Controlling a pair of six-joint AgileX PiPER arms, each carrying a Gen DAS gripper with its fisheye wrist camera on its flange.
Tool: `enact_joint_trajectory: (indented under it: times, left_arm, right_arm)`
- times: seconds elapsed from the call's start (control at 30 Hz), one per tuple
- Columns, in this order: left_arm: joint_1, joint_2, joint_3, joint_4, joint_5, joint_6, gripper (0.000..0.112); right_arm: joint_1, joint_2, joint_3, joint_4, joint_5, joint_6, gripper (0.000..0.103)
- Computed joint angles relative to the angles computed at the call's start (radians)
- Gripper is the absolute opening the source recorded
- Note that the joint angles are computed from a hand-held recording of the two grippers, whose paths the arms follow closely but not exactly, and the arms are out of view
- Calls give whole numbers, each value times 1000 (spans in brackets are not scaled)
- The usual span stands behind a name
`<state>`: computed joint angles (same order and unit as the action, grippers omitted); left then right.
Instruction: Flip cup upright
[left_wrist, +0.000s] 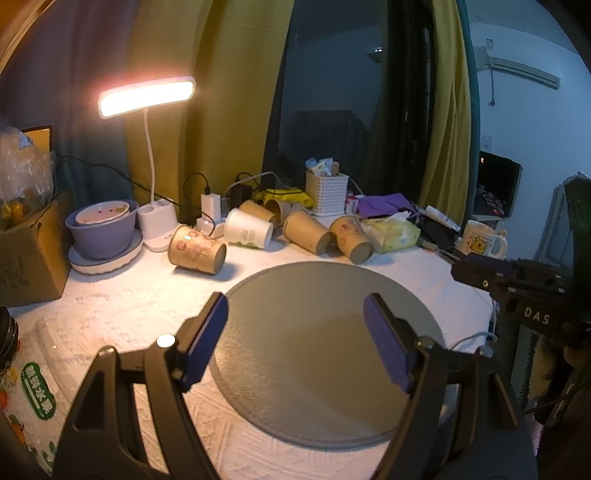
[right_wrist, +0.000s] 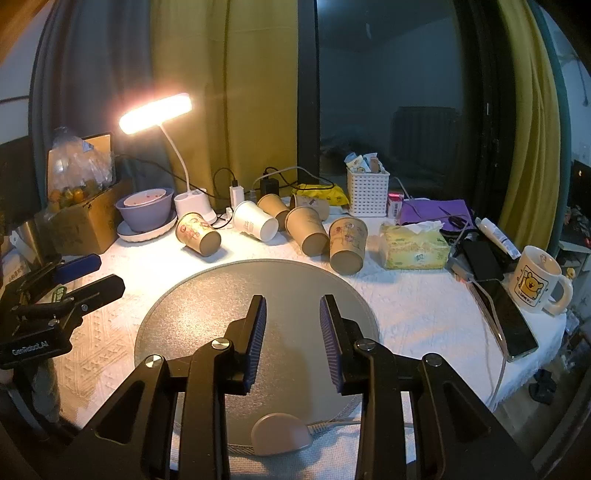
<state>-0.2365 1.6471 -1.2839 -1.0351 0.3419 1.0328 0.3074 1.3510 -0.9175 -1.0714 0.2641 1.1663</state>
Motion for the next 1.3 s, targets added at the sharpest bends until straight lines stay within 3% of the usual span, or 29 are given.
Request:
enact_joint_trajectory:
  times: [0.57, 0.77, 1.3]
  left_arm:
    - [-20, 11, -18, 81, -5, -84, 77]
    - [-20, 13, -21, 89, -2, -91, 77]
    - [-25, 19, -37, 85, 15, -86, 77]
  right_arm:
    - [-7, -4, 5, 3, -4, -6, 34]
    - [-9, -4, 6, 4, -6, -6, 44]
    - [-15, -2, 4, 15, -9, -20, 45]
